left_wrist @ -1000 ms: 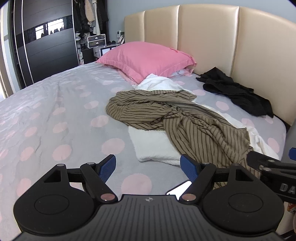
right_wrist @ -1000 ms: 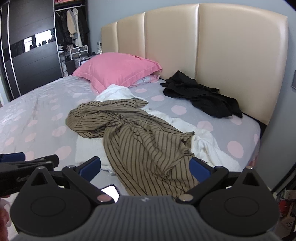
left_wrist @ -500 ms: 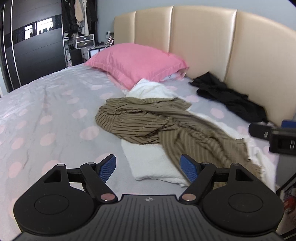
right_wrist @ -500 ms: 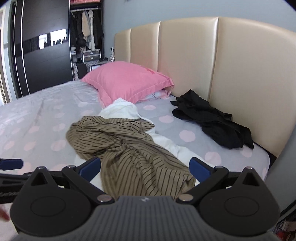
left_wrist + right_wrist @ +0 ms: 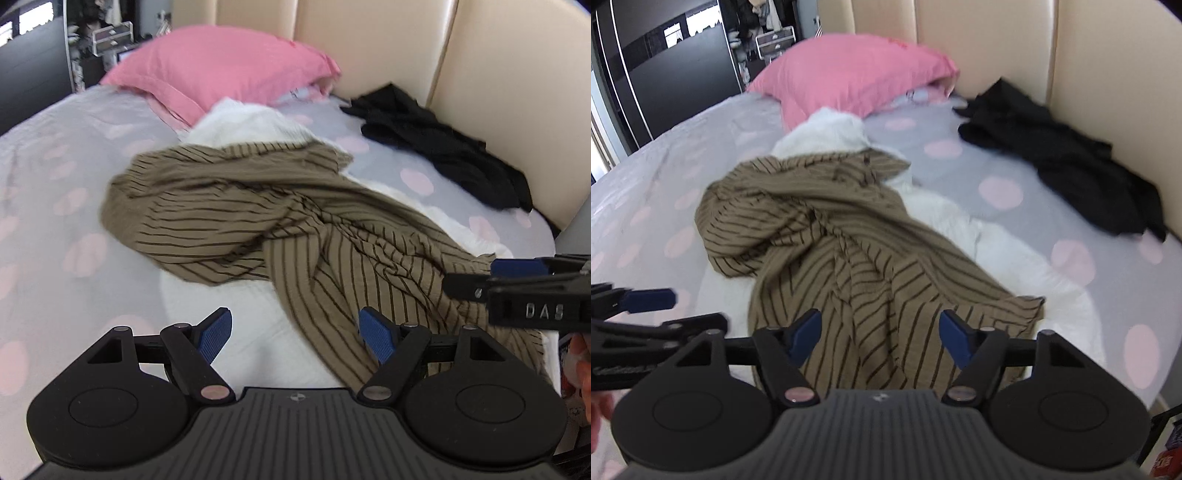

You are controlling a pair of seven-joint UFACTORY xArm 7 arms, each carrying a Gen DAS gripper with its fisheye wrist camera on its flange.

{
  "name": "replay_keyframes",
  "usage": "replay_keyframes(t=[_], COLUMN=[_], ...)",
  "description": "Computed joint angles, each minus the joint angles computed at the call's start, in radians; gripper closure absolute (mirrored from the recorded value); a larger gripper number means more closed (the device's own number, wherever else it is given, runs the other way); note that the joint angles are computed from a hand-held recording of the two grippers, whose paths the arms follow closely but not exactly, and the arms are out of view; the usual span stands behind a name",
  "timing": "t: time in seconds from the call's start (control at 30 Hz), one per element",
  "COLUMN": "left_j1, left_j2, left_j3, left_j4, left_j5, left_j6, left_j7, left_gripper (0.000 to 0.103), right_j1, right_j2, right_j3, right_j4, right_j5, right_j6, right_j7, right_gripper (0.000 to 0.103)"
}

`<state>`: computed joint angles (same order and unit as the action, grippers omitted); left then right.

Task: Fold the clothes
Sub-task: 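Reach both grippers down and grasp the striped olive shirt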

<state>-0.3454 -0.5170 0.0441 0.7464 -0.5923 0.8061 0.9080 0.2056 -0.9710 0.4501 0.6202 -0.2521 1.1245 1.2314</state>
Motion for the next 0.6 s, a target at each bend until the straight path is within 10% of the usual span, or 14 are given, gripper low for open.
replay_keyframes(t=[0.17,0.3,0.43,0.6], left_j1=[-0.002,0.0,0.017,0.021], left_j2=[0.082,0.126,0.102,0.053], left_j3=[-0.045,-0.035,-0.048,-0.025], left_j4=[0.015,0.044,0.028,0.046], left_j5=[0.01,-0.004,-0.013,0.033], left_j6=[-0.052,-0.02,-0.08,-0.05], left_j7=[-0.05,-0.082,-0.089,-0.104], left_gripper=[0.029,0.081,0.103,0.103], right_j1=[0.012,0.016,0.005,-0.009], right_j2=[0.01,0.027,0.012,0.002], right_j3=[-0.035,-0.044,-0.025,-0.005], right_j4=[-0.045,-0.047,-0.032,0.018], right_j5=[0.013,0.026,0.005,-0.024], right_j6=[-0.067,-0.059,-0.042,-0.057], right_j7=[-0.018,-0.035,-0.029,-0.034], right_gripper=[0.053,0.1,0.102,0.102])
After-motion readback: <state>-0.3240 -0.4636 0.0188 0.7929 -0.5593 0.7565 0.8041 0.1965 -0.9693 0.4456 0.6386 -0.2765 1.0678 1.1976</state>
